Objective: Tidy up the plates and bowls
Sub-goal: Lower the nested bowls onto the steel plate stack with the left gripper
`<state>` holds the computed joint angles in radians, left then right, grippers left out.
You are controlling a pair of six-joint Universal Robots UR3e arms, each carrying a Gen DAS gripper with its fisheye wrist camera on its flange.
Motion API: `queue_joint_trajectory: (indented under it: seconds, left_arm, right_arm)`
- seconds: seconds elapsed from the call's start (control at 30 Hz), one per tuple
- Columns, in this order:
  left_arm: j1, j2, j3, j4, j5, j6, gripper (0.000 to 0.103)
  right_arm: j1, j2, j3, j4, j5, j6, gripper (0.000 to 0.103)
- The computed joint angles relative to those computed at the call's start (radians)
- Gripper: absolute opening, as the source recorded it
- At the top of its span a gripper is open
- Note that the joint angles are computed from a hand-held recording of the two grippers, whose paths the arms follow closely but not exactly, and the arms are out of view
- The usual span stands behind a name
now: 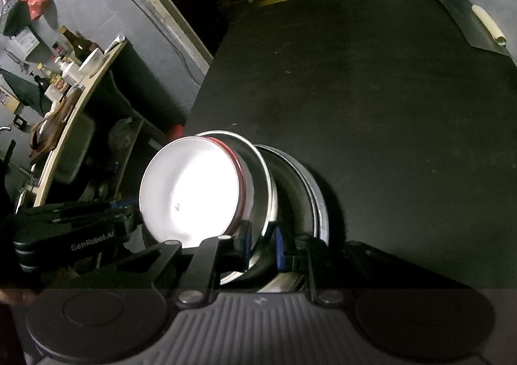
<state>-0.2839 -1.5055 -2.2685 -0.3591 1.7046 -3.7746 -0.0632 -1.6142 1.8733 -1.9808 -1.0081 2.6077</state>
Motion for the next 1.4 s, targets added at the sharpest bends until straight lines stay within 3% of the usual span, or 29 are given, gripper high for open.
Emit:
queue_joint_trajectory:
  seconds: [1.4]
  left_arm:
    - [-0.017, 0.002, 0.022, -0.018, 0.026, -0.036, 0.012]
  right_arm:
    - [-0.021, -0.026, 0.054, -0.039, 0.010, 0.066, 0.019]
